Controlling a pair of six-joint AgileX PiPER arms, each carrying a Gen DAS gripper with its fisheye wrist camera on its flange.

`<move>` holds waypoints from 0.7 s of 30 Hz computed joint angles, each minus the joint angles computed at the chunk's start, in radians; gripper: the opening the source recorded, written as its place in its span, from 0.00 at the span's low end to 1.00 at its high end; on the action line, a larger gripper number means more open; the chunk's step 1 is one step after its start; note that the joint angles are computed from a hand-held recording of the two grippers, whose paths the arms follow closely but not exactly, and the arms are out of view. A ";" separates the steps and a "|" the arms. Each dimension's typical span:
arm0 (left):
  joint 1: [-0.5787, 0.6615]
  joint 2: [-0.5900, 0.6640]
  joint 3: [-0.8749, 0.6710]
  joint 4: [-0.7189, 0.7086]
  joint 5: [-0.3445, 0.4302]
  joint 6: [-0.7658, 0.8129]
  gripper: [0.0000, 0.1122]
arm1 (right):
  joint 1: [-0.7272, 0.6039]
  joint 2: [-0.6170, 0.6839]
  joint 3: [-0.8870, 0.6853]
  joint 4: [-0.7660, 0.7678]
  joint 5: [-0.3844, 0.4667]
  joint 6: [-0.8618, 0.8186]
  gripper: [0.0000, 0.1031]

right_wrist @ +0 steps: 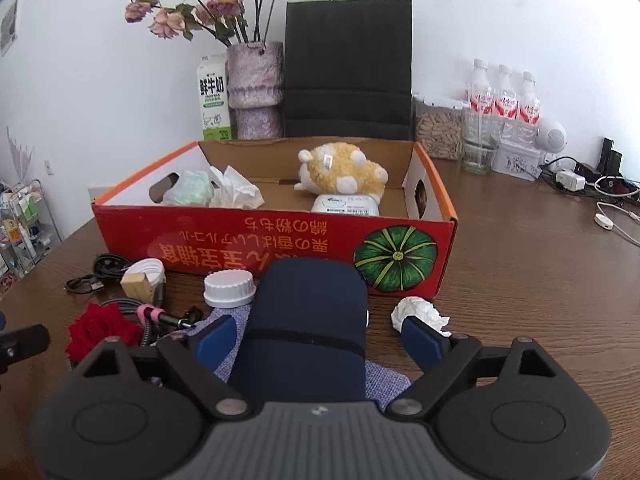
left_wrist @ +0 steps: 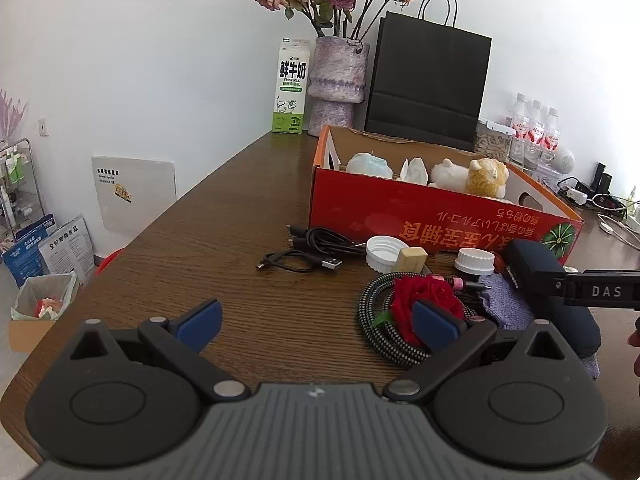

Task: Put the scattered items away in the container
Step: 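Grasp the navy glasses case with the right gripper and lift it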

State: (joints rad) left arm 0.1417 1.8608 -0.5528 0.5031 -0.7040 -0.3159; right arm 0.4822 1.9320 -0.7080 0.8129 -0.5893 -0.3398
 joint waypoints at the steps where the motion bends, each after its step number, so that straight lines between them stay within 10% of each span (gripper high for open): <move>1: 0.002 0.002 -0.003 0.000 0.002 -0.002 0.92 | -0.014 0.010 -0.016 -0.024 0.028 0.015 0.78; 8: -0.001 0.015 -0.026 -0.008 0.020 -0.005 0.92 | -0.015 0.021 0.027 -0.153 -0.020 0.163 0.59; 21: -0.033 0.008 -0.029 -0.035 0.027 0.012 0.92 | 0.028 -0.066 0.175 -0.137 -0.179 0.221 0.57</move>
